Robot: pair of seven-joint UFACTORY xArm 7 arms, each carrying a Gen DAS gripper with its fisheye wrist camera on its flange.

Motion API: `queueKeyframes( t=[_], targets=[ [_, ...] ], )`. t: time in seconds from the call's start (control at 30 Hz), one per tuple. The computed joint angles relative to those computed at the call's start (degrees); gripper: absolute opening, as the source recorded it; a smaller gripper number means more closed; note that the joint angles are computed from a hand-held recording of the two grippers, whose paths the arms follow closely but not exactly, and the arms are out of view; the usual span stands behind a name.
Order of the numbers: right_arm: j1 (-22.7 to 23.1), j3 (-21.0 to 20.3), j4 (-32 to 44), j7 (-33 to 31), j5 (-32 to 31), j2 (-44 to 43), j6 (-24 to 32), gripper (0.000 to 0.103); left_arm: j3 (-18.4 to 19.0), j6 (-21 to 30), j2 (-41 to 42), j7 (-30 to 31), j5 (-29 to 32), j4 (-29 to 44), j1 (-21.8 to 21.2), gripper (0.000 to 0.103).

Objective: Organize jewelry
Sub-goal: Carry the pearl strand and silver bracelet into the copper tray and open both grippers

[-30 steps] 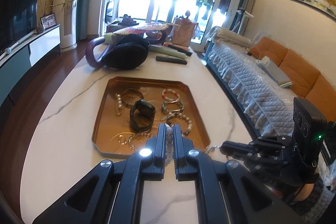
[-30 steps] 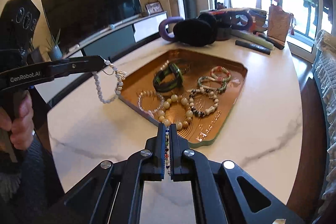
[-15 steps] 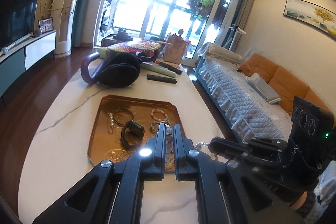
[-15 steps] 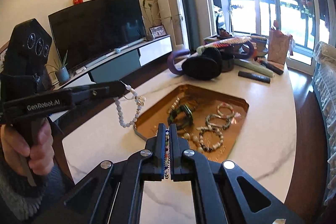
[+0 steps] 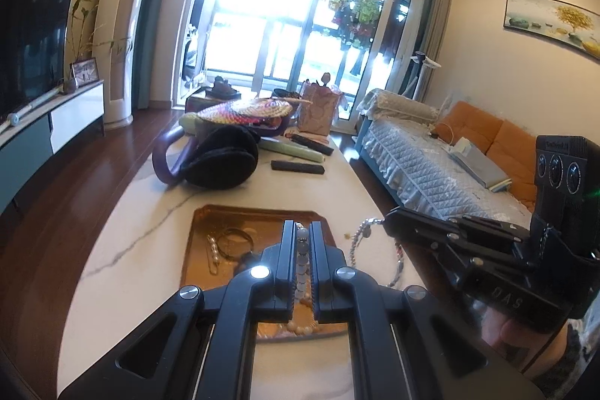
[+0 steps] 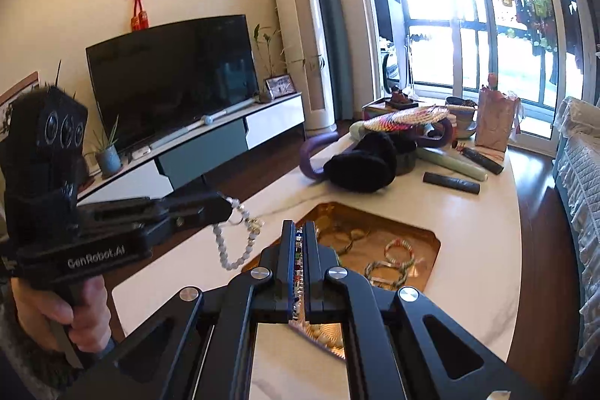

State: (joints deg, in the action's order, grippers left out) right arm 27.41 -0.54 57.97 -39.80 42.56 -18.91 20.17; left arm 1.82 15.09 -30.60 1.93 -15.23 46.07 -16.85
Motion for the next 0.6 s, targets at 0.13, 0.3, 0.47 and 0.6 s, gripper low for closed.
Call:
queueKeyframes(
  t=[0.13, 0.3, 0.47, 0.6],
  targets=[
    [-0.3, -0.56, 3.55, -1.32, 0.94, 2.81, 0.38, 0.002, 1.4, -1.81, 3.29, 2.69, -0.21, 3.32, -1.17, 0.006],
    [-2.33, 0.06, 8.84, -4.81, 3.48, 8.04, 1.21, 0.002, 7.07, -3.81, 10.29, 12.74, -6.34, 9.12, -7.98, 0.006],
    [-6.0, 2.37, 13.02, -6.58, 5.17, 13.42, 1.45, 0.002, 9.86, -3.82, 18.65, 23.08, -15.2, 15.37, -10.58, 0.006],
    [-8.98, 4.56, 15.56, -6.79, 5.46, 17.37, 1.97, 0.002, 12.13, -2.41, 25.23, 31.92, -26.96, 20.47, -11.42, 0.006]
  ],
)
